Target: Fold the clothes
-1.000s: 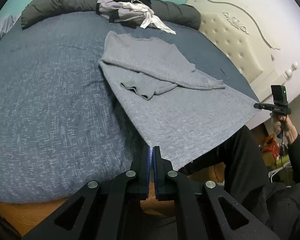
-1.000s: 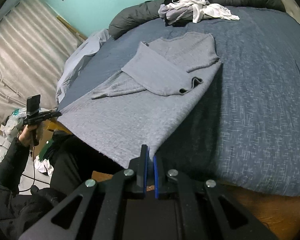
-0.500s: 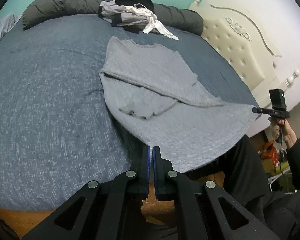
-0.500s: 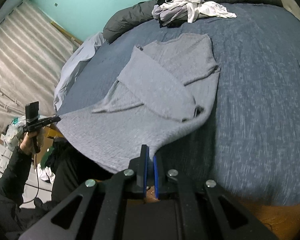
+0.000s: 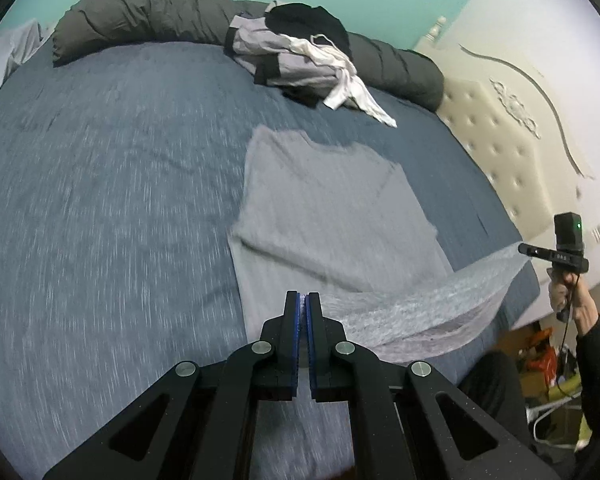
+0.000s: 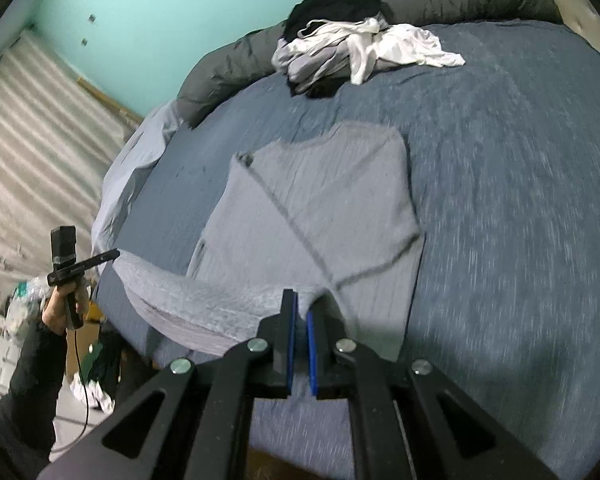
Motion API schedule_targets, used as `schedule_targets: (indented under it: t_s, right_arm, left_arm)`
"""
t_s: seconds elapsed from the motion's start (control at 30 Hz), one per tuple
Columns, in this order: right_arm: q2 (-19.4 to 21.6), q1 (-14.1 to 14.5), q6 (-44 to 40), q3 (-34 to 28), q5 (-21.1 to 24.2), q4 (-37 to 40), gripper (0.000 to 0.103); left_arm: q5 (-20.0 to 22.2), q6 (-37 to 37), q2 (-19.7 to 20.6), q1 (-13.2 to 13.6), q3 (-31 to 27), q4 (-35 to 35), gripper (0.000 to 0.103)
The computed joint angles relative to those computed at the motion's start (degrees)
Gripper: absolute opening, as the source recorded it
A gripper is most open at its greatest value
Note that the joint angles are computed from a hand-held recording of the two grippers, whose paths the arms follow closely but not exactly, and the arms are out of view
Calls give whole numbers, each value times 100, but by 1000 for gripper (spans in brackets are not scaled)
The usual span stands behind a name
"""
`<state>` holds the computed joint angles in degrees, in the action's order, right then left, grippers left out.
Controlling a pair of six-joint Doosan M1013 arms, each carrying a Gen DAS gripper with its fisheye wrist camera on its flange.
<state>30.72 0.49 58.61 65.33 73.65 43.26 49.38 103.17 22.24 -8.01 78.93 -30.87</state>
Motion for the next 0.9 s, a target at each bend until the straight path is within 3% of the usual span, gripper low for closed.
schedule_targets:
  t_s: [0.13, 0.33, 0.63, 0.77, 0.9]
  right_arm:
    - [485, 97, 371, -666, -253, -33, 4]
    - [1340, 208, 1069, -1960, -95, -344, 4]
    - [2578, 393, 1965, -3852, 271, -984, 4]
    - [2877, 483, 2199, -4146, 331, -1217, 5]
    - [2846, 513, 2264, -3893, 44, -1315, 7]
  left_arm:
    - [159, -231, 571, 80, -766, -99, 3]
    - [417, -672, 1510, 176, -2014, -193, 3]
    - [989, -1429, 2670, 138, -3700, 457, 3]
    - [1183, -1808, 2997, 125, -4047, 728, 3]
    - [1249, -2111, 3139, 102, -4107, 1006, 6]
